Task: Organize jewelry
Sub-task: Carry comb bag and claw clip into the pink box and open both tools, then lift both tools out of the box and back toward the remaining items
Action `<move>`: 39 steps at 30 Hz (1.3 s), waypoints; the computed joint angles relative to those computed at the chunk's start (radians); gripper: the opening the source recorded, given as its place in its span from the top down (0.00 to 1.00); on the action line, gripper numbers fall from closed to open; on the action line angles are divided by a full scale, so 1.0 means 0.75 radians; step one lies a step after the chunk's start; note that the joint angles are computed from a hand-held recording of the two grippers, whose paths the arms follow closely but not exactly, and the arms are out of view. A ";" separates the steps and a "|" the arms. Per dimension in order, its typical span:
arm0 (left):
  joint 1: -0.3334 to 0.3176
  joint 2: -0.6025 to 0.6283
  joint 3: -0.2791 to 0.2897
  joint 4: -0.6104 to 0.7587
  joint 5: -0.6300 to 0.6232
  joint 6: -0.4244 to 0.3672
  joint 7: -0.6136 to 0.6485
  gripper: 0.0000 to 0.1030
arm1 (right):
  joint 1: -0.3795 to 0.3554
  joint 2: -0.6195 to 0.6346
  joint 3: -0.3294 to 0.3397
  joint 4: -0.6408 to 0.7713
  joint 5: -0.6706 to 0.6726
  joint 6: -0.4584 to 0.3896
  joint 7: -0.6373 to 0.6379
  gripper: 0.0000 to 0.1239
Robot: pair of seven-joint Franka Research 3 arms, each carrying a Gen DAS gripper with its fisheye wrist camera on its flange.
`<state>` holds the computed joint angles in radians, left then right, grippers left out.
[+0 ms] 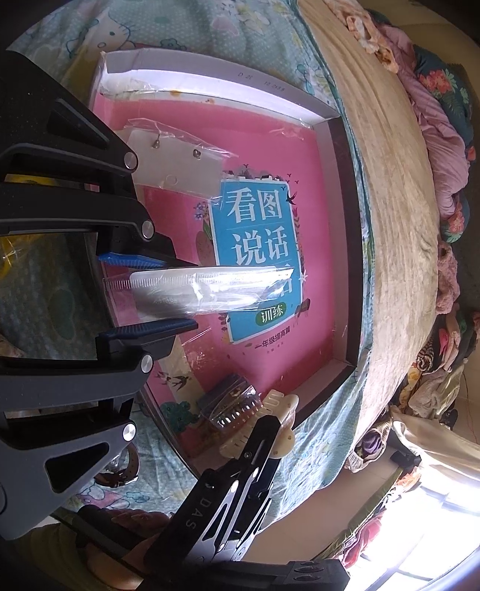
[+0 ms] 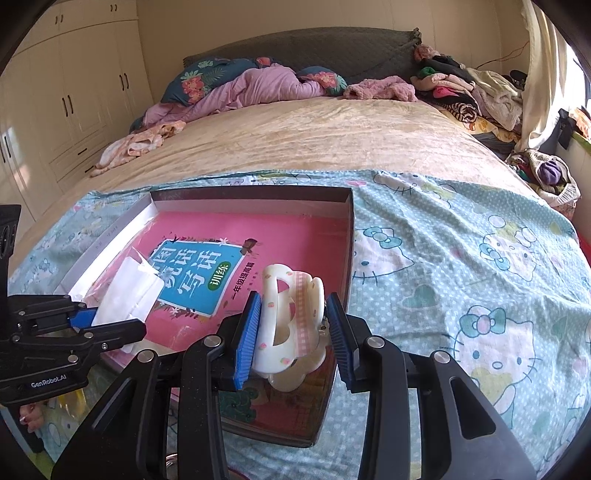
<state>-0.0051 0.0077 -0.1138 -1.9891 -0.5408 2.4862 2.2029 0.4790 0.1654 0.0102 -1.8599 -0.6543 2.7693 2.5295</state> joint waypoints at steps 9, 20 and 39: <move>0.002 0.007 -0.003 0.005 -0.002 -0.002 -0.004 0.84 | 0.000 -0.063 0.007 -0.059 -0.083 0.022 0.081 0.53; -0.004 -0.025 0.002 -0.021 -0.001 0.013 -0.013 0.62 | -0.080 -0.213 0.108 -0.191 -0.164 0.032 0.206 0.34; -0.052 -0.205 0.084 -0.117 -0.006 0.103 -0.085 0.09 | -0.221 -0.400 0.272 -0.282 -0.299 0.022 0.356 0.22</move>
<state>-0.0443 -0.1460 -0.0507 -2.0768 -0.5454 2.5632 2.1395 0.3131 -0.1347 0.2144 -2.0716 -0.8782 2.7860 2.7962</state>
